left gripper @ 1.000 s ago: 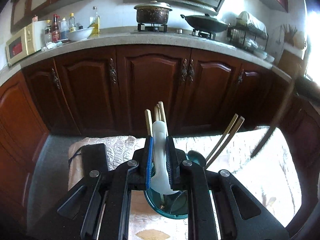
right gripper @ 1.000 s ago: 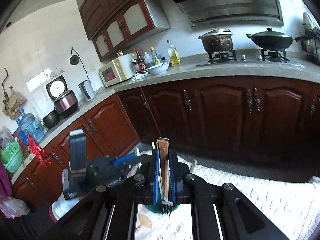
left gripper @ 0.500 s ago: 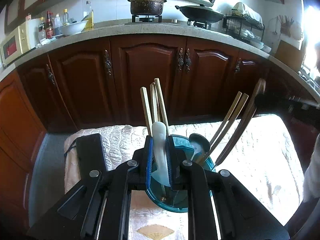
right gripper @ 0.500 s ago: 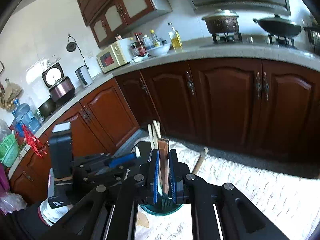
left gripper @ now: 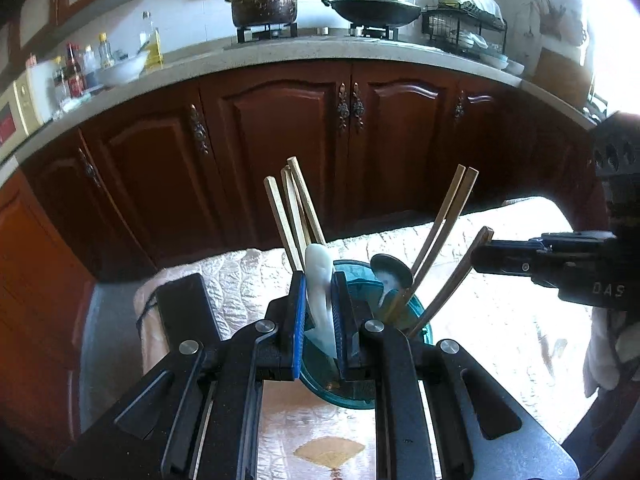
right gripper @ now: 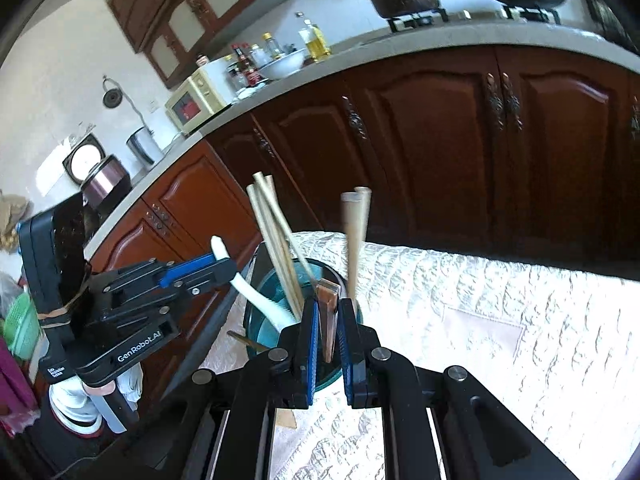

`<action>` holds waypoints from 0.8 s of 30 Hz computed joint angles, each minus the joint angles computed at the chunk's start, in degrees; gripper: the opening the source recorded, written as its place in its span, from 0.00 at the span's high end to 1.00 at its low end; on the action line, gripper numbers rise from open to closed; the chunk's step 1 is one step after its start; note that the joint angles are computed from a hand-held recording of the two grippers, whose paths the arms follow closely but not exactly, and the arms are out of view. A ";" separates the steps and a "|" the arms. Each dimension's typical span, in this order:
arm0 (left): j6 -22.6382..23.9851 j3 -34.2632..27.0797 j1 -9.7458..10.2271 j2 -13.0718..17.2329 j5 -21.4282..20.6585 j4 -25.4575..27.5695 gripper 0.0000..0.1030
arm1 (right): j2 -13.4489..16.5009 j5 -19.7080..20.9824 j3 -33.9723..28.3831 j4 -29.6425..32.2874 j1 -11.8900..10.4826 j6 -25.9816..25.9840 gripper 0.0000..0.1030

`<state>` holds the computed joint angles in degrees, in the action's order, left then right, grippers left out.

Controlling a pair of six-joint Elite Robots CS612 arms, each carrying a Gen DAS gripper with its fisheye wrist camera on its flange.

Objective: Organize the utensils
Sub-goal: 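Carry the ceramic spoon and fork over the cup and lower them in, then open both tools and withdraw them from the cup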

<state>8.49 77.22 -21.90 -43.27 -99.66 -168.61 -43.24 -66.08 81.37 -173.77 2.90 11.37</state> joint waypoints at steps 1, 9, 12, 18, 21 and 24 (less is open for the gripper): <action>0.17 -0.27 0.17 -0.04 -0.68 0.89 0.89 | -0.08 -0.09 0.07 0.48 -0.15 0.54 0.91; 8.13 -1.50 -0.14 -0.35 1.12 6.79 0.90 | -1.08 -1.00 1.94 -1.92 -0.74 3.75 0.76; 7.00 -2.21 0.05 0.38 0.02 8.87 0.91 | -1.56 -0.63 3.12 -3.62 -0.88 4.63 0.70; 1.03 -1.97 0.56 0.69 -1.80 7.51 0.88 | -2.62 -1.18 4.50 -3.38 -0.76 3.65 0.70; -3.58 -1.23 1.01 0.39 -2.89 5.59 0.60 | -2.95 -1.57 5.15 -3.43 -0.54 3.02 0.67; -7.08 0.13 1.35 -0.43 -3.82 3.19 0.52 | -3.07 -2.25 5.65 -3.16 -0.11 2.31 0.64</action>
<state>1.41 77.35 -20.56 -43.70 -103.48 -165.41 -46.30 -68.33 87.02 -176.93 2.79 13.67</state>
